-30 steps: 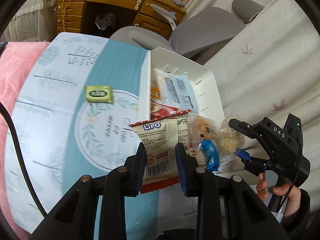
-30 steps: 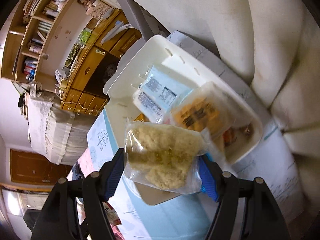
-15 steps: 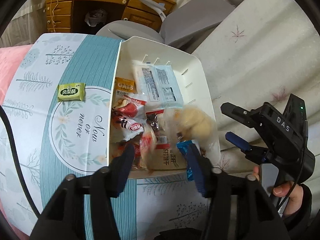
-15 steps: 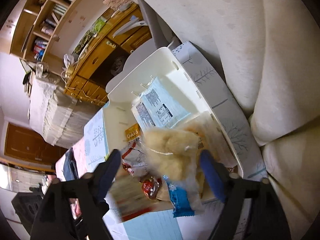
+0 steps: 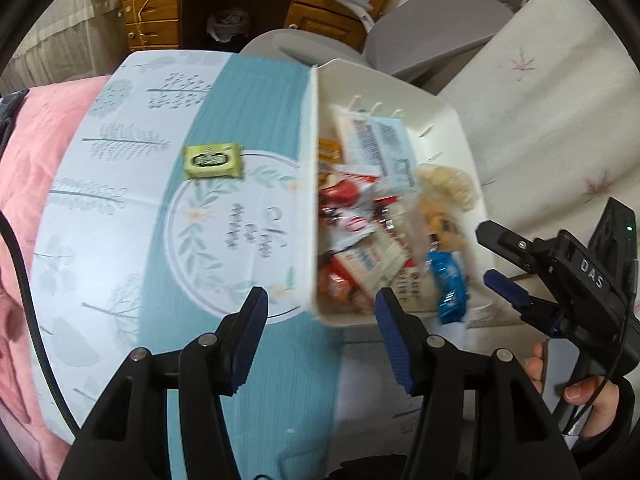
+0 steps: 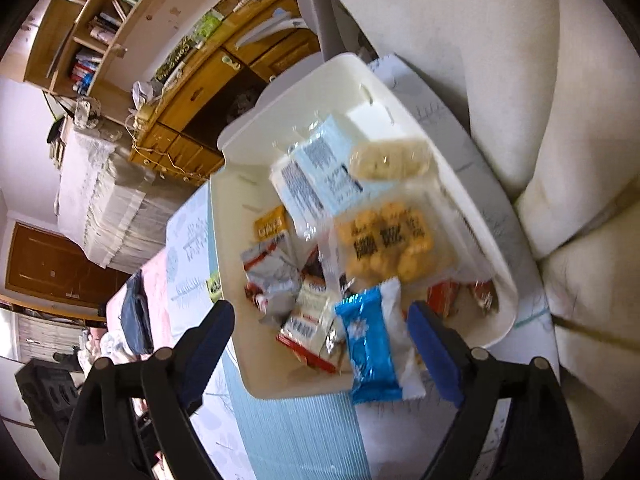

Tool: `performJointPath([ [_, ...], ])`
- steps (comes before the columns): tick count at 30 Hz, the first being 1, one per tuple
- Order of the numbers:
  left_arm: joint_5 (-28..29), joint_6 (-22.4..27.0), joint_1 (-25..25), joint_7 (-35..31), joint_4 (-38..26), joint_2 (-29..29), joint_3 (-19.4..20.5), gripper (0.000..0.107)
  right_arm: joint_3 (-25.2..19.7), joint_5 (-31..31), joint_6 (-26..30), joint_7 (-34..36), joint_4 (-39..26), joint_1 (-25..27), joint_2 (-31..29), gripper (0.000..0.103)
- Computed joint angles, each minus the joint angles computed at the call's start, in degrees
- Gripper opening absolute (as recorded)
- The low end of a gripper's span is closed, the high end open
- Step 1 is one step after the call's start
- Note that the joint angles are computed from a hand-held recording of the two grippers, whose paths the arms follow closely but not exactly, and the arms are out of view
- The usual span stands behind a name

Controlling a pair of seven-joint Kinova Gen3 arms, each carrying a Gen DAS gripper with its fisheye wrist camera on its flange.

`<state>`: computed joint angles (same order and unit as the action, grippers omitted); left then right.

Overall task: Organize snacks
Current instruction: 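Open both grippers to drop the LIPO pack and pastry bag into the tray, then reach the left gripper to the green pineapple-cake packet and grasp it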

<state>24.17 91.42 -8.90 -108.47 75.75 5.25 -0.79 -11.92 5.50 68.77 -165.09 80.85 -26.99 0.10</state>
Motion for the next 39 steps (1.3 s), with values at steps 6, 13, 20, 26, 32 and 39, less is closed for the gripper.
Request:
performJointPath([
  [6,-4.46,-0.26,-0.84,-5.06,-1.97,1.93,-0.26,0.055,-1.26,1.09,0.78,-4.79,-0.16,-2.20,1.04,0.089],
  [13,-8.49,-1.00,-1.85,-13.86,-6.95,7.30,0.64,0.055,-2.72,8.79,4.32,-12.40,-2.61,-7.40,3.19,0.089],
  [20,-9.95,-4.22,-2.64,-23.27,-10.70,13.51,2.48,0.055,-2.37,16.65,10.90,-18.90,-6.29,-13.90,6.65,0.089],
  [26,-10.33,-8.55,-2.69,-33.49,-11.71,17.88,4.32,0.055,-1.24,19.93,16.53,-23.71,-9.46,-18.68,9.43,0.089],
  [32,-9.81,-8.42,-2.67,-40.30,-14.87,22.82,5.73,0.055,-0.15,21.43,21.19,-25.75,-11.67,-22.15,11.98,0.089],
  [39,-9.08,-6.01,-2.25,-45.87,-18.80,28.52,6.88,0.055,1.14,20.54,23.10,-27.23,-13.12,-23.98,14.20,0.089],
])
